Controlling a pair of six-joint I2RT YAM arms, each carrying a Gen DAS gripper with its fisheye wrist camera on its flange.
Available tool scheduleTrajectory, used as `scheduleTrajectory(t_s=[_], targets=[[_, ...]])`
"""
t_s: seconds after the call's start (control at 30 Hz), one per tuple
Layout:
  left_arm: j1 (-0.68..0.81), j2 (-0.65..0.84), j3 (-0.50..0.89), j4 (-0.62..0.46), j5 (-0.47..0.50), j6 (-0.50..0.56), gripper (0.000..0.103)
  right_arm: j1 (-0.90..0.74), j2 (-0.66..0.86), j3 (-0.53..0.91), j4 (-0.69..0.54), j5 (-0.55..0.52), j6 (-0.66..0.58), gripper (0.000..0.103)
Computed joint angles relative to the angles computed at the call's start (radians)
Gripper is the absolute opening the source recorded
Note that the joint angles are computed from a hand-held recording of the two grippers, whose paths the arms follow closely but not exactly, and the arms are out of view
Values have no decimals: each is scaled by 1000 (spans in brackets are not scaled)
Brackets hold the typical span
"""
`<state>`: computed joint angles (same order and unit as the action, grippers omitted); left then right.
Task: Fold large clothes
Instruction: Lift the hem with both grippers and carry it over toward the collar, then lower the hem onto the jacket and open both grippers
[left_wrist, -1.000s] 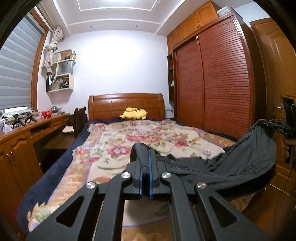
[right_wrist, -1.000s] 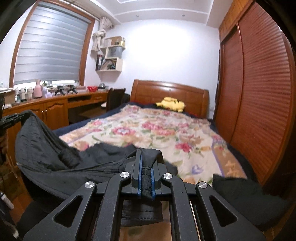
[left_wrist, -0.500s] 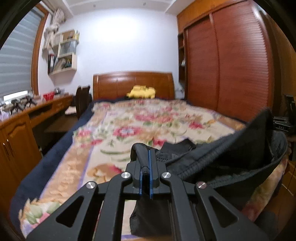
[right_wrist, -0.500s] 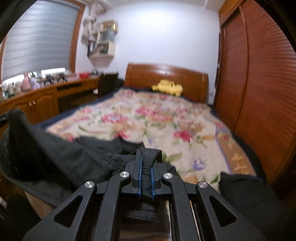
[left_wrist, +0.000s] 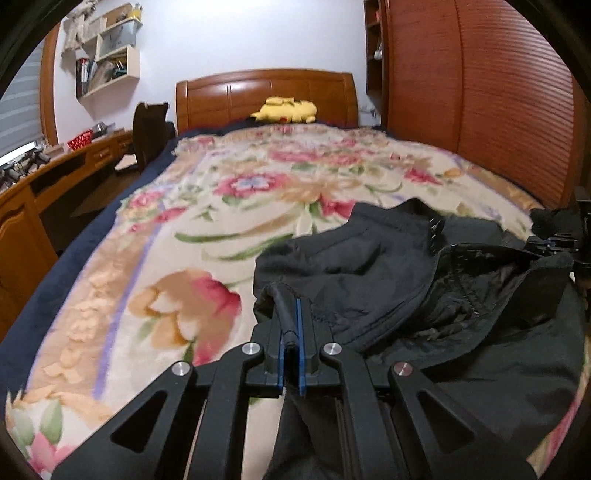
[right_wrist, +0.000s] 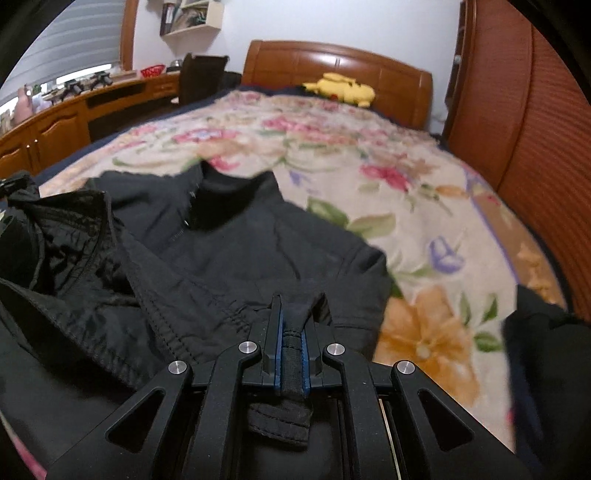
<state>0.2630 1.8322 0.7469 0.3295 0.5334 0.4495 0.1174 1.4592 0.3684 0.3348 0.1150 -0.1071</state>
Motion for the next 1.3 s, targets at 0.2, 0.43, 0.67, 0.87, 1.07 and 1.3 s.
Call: scheduleTrajectory(t_s=[0.2,0.43,0.67,0.87,1.07,1.3], targets=[[-43,88,113,-32,-43,-17,2,-59,124,52,76,-64,-16,5],[-100,132,274,-96,-109,-76,2,-93,186,245,-11,-72,-43,5],[-151,197,445,-123,-173,-139,2,-107,303,456,-47,-24,-36,5],[-194,284,606,-183,-224,-171,2,-115,413,612,-83,27,-21,5],[-194,292,602,-205,-200,-171,7,-123,512,706,-148,44,-2,5],[-160,196,447,-184,-163,-124,32,-96,436,610,-108,143,-3,70]])
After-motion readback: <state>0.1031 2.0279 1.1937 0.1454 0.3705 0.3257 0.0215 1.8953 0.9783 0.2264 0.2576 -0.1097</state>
